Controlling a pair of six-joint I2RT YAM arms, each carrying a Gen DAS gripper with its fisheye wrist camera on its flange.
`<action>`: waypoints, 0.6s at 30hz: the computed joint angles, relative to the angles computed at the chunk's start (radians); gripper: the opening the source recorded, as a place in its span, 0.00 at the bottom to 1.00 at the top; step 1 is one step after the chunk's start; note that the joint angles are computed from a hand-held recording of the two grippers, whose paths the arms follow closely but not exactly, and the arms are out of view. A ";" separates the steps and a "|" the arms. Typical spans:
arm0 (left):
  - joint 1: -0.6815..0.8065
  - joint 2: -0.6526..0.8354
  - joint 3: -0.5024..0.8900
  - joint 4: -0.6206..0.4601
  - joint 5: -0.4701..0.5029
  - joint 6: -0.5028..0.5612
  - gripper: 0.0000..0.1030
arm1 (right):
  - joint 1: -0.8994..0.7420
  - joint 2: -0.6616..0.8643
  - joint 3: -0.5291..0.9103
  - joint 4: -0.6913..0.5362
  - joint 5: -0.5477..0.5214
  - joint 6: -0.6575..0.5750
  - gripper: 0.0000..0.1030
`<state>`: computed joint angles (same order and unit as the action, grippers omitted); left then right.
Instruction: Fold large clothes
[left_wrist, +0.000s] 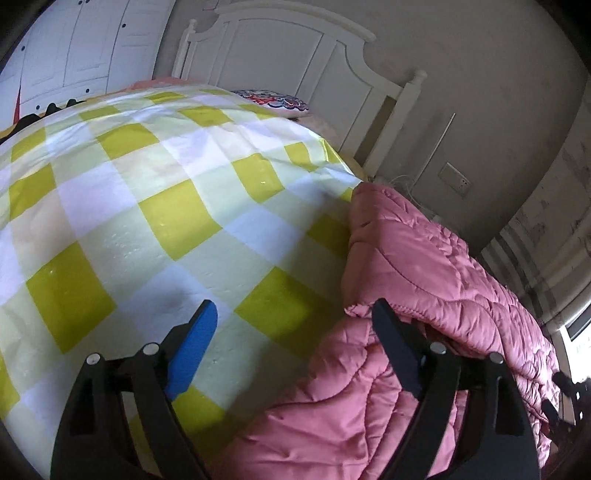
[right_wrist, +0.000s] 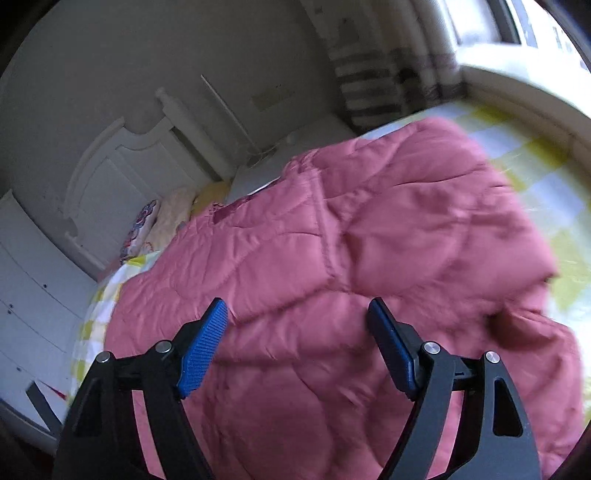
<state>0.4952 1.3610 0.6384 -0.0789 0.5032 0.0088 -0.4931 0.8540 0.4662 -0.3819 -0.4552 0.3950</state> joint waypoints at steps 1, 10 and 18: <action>0.001 0.001 0.002 -0.001 0.002 0.003 0.82 | 0.009 0.045 0.007 0.027 0.000 0.027 0.75; -0.003 -0.002 -0.006 -0.004 0.003 0.005 0.83 | 0.042 -0.164 -0.051 0.102 0.049 0.089 0.15; -0.007 0.006 -0.003 -0.001 -0.008 0.001 0.86 | -0.113 -0.074 -0.005 -0.091 0.093 -0.059 0.17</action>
<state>0.4882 1.3665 0.6352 -0.0795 0.4951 0.0093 -0.6063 0.7801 0.4616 -0.4732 -0.3620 0.3361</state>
